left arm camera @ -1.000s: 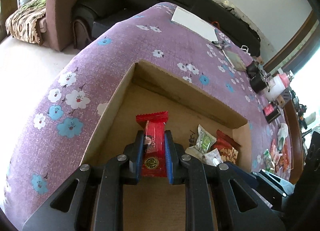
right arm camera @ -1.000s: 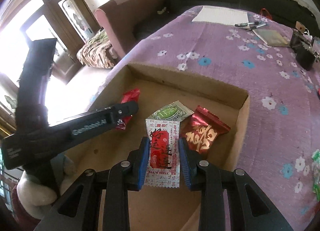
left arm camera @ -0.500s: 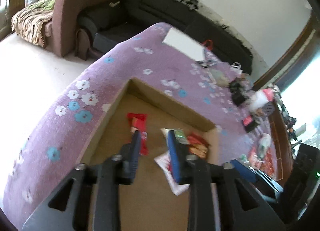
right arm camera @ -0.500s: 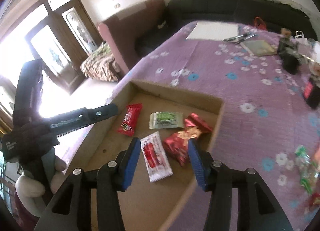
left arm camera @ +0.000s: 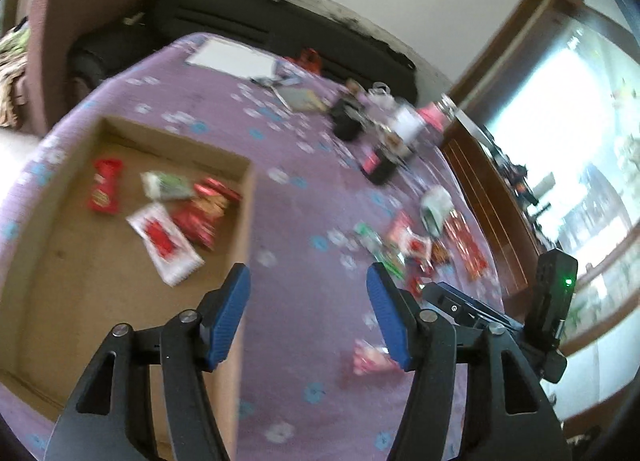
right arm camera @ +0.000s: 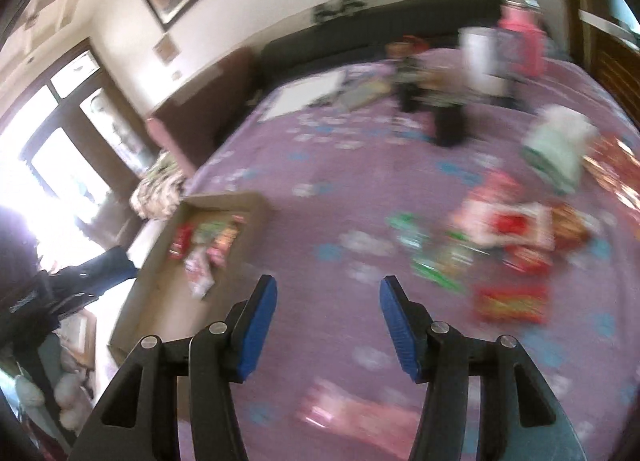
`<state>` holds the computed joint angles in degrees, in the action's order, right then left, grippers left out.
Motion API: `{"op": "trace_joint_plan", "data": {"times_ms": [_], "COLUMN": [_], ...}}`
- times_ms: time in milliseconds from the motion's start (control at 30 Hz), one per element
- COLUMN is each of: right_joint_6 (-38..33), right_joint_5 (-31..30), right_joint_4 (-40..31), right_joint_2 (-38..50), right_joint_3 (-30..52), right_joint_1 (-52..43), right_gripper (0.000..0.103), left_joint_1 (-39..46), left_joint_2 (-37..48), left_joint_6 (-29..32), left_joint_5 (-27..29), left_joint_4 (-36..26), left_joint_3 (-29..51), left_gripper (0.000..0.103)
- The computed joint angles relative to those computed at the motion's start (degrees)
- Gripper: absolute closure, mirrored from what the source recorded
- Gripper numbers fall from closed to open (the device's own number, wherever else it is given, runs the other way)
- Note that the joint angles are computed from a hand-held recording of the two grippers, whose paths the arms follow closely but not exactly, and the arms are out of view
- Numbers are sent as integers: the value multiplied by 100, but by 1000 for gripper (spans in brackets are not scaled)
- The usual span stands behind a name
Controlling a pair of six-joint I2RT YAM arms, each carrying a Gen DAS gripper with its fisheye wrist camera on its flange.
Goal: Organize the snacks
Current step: 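Grasp the pink character packet with the left gripper while the right gripper grasps a red bar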
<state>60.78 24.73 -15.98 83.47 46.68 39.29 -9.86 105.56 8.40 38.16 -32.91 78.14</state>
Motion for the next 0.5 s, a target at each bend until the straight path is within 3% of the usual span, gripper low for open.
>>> {"op": "trace_joint_plan", "data": {"times_ms": [167,300,500], "right_joint_6": [624,990,826], "right_joint_5": [108,290,242], "right_joint_4": [-423,-570,-300], "right_joint_2": [-676,-764,-1375], "right_joint_3": [-991,-1292,-1828], "right_joint_1": [529,845,-12], "right_gripper": [44,44,44], "left_joint_1": [-595,-1128,-1602], "left_joint_2": [-68,-33,-528], "left_joint_6": [74,210,1098], "left_joint_5": [-258,-557,-978], "left_joint_4": [296,479,905], "left_joint_3": [-563,-874,-1582], "left_gripper": [43,43,43]}}
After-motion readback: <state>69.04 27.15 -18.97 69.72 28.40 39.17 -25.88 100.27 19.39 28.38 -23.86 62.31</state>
